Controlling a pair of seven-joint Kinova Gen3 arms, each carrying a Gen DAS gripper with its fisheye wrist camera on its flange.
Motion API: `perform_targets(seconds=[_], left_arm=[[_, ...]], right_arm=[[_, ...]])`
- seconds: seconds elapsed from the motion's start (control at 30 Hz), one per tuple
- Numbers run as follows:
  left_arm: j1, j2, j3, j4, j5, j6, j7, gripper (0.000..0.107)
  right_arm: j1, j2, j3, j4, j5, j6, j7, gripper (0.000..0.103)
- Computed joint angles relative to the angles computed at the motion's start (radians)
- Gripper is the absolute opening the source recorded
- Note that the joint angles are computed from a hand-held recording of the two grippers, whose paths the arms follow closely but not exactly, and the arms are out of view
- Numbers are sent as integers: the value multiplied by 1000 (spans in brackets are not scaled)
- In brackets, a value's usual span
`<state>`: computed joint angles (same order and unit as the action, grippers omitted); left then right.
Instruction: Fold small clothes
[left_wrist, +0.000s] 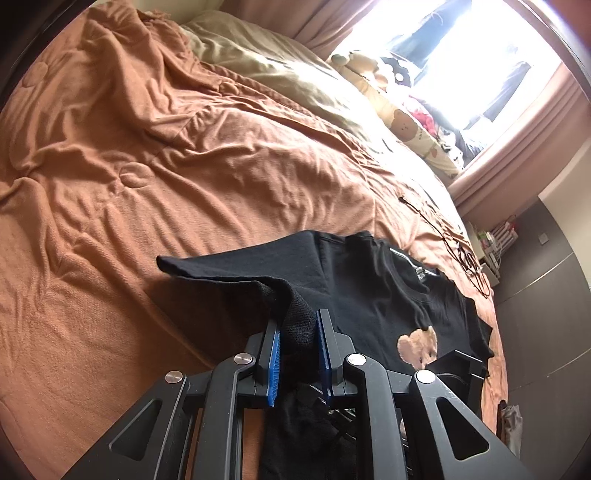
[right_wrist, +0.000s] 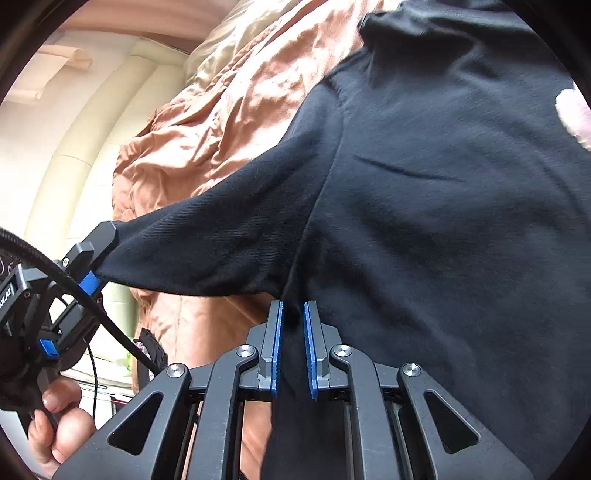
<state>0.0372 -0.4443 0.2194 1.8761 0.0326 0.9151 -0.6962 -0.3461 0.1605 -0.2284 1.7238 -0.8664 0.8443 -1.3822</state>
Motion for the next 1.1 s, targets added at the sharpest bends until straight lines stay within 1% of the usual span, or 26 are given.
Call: perform_targets(seconds=[0.03, 0.07, 0.1, 0.13, 0.17, 0.23, 0.37, 0.47, 0.5, 0.53, 0.57, 0.6, 0.63, 0.67, 0.7, 0.73, 0.77, 0.8, 0.9, 1.03, 1.1], left_arm=[[0, 3, 10, -7, -2, 2, 5, 19], [-1, 6, 21, -14, -4, 4, 11, 19], [0, 9, 29, -19, -6, 6, 16, 19], [1, 11, 40, -24, -8, 8, 25, 19], [2, 13, 47, -27, -10, 7, 33, 19], [7, 14, 63, -26, -9, -1, 54, 19], [21, 29, 105, -16, -7, -27, 103, 19], [47, 48, 122, -5, 0, -54, 128, 19], [58, 57, 125, -4, 3, -57, 133, 20], [74, 69, 121, -5, 9, -54, 131, 28], [92, 79, 112, -6, 19, -51, 126, 41], [108, 80, 101, -2, 29, -54, 122, 49], [114, 72, 100, 2, 29, -54, 128, 63], [112, 62, 107, 2, 20, -48, 140, 74], [105, 50, 118, 0, 5, -35, 155, 78], [95, 36, 129, -3, -11, -18, 171, 80], [86, 24, 134, -7, -24, 2, 182, 80], [80, 12, 132, -6, -30, 17, 189, 80], [70, -17, 110, 10, -27, 32, 192, 80], [49, -32, 89, 39, -26, 38, 183, 80], [41, -28, 73, 61, -18, 28, 177, 80]], right_arm=[[7, -14, 3, 9, -4, 0, 10, 26], [13, -31, 9, 18, 0, -2, 15, 36], [14, -51, 15, 29, 8, -9, 11, 57], [18, -76, 21, 47, 6, -20, 12, 62], [21, -97, 29, 60, 6, -21, 10, 62], [31, -114, 50, 63, 8, 8, 14, 62], [46, -153, 86, 73, 45, 23, -10, 62], [64, -172, 110, 75, 48, 53, -17, 62], [70, -192, 117, 89, 48, 60, -9, 62], [71, -201, 121, 90, 58, 64, -14, 62], [76, -217, 129, 89, 66, 83, -18, 62], [76, -228, 133, 90, 74, 91, -26, 62], [78, -235, 139, 89, 80, 99, -28, 62], [76, -245, 138, 87, 94, 100, -42, 62], [79, -249, 128, 80, 111, 99, -59, 62], [66, -256, 134, 79, 117, 97, -59, 62], [60, -266, 143, 77, 115, 108, -48, 62], [57, -272, 136, 71, 126, 108, -52, 62], [41, -284, 131, 59, 157, 111, -71, 62], [33, -276, 141, 56, 166, 125, -73, 62], [28, -271, 133, 59, 174, 107, -79, 62]])
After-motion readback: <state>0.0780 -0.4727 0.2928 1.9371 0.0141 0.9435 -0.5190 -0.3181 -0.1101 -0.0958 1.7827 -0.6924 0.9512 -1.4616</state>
